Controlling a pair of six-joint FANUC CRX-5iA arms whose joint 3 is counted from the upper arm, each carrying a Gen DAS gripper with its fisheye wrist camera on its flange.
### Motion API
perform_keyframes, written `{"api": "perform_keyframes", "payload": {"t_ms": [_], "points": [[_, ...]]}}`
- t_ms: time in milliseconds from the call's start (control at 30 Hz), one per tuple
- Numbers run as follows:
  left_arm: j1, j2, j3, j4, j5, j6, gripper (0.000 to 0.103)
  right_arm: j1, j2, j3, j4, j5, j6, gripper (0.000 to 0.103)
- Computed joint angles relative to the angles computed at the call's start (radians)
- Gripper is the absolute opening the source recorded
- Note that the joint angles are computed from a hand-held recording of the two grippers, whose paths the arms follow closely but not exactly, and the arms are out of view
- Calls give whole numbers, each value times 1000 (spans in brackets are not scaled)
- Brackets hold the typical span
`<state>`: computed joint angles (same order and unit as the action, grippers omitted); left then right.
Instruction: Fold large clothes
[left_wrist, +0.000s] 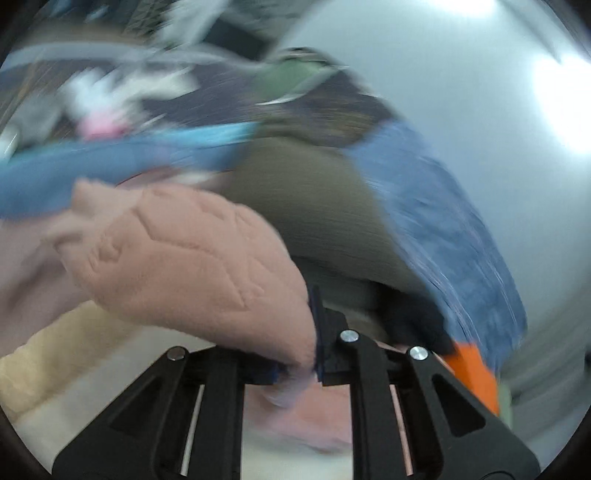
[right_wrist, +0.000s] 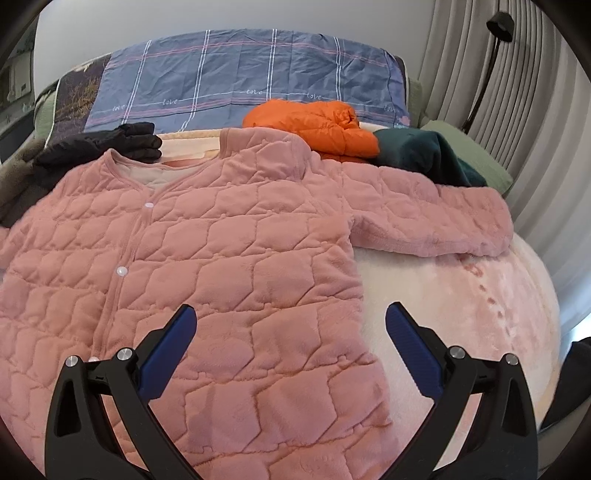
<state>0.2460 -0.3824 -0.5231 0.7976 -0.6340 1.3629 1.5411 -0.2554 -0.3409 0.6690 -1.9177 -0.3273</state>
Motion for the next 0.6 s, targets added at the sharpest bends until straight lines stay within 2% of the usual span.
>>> {"api": "perform_keyframes", "payload": {"t_ms": [67, 133, 233, 300, 333, 367, 433, 533, 600], "points": [[-126, 0, 43, 28, 16, -102, 13, 6, -24, -19, 17, 20, -15, 102], [-238, 17, 88, 11, 18, -154, 14, 11, -49, -45, 43, 41, -28, 102], [-393, 78, 156, -42, 15, -192, 16, -3, -115, -90, 62, 123, -30, 102], [-484, 131, 201, -91, 4, -190, 16, -25, -177, -121, 61, 211, -26, 91], [-527, 164, 228, -135, -10, -179, 16, -38, -198, -128, 56, 245, -25, 80], [-556, 189, 248, -169, -23, -167, 16, -56, -222, -136, 49, 284, -23, 69], [-610, 253, 299, -230, -92, -151, 18, -90, -243, -141, 39, 338, -7, 61], [-636, 313, 338, -265, -178, -153, 22, -124, -239, -139, 36, 385, 37, 61], [-653, 304, 334, -327, -191, -131, 24, -156, -243, -141, 22, 457, 79, 61]]}}
